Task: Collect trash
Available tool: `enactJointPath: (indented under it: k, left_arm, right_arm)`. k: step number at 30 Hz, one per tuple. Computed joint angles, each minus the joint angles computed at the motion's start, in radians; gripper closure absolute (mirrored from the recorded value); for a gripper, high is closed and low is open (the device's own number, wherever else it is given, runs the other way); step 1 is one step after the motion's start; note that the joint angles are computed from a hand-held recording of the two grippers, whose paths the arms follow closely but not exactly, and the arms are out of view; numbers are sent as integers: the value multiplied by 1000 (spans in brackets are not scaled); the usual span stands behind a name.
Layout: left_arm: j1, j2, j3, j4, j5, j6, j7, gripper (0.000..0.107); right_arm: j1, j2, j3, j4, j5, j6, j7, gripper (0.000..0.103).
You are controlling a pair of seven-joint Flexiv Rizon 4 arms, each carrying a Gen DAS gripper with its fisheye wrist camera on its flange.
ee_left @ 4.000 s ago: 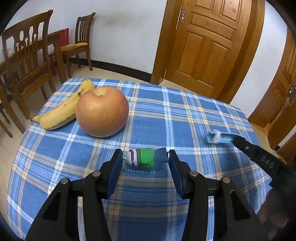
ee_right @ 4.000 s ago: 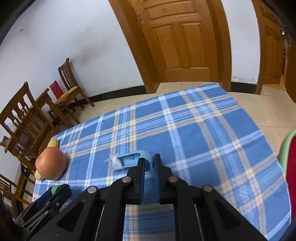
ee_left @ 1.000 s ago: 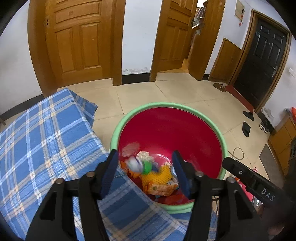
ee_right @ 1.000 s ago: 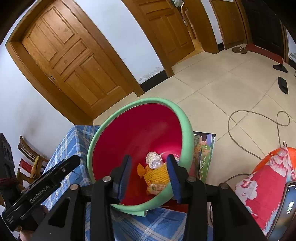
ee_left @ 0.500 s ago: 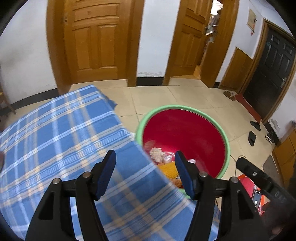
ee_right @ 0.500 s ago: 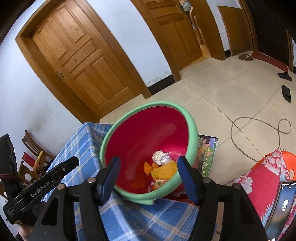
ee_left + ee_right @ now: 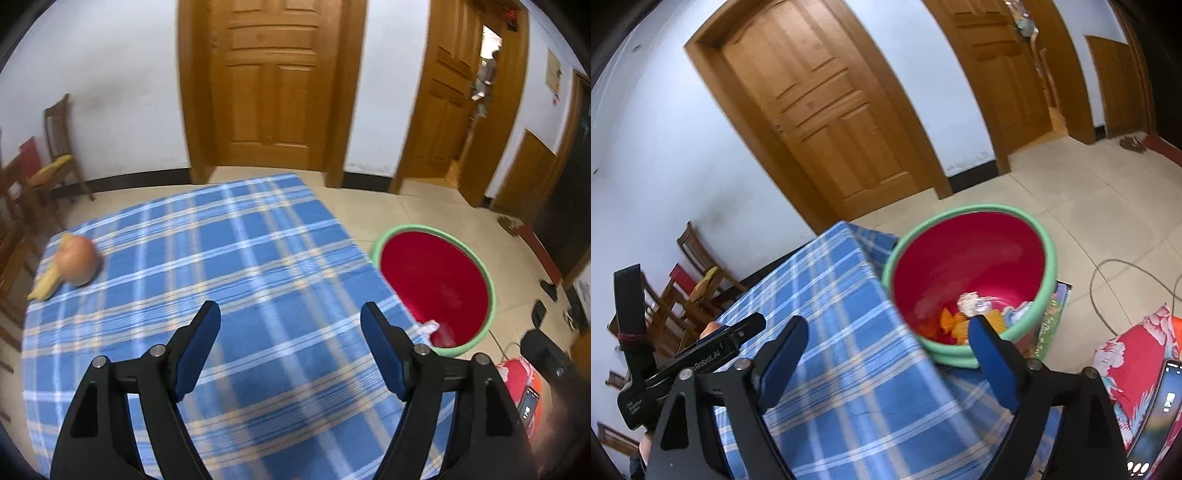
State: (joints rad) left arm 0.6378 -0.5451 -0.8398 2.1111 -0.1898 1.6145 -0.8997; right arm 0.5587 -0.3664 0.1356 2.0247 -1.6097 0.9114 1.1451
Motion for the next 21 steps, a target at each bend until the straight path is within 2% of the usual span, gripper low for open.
enactJointPath:
  k: [7,13,21]
  left_arm:
    - [132,25,-57,77,73,107,-71,25]
    - [254,48,-109,124,149,129,-152,24]
    - [342,83,-136,158,249,148,-245,23]
  right_arm:
    - [67,-38,4,-64,52,-52,-92,0]
    - [111,-67,-6,-107,48,-61,-121,0]
    - [137,-92,-20,-137,63,-51,-149,0]
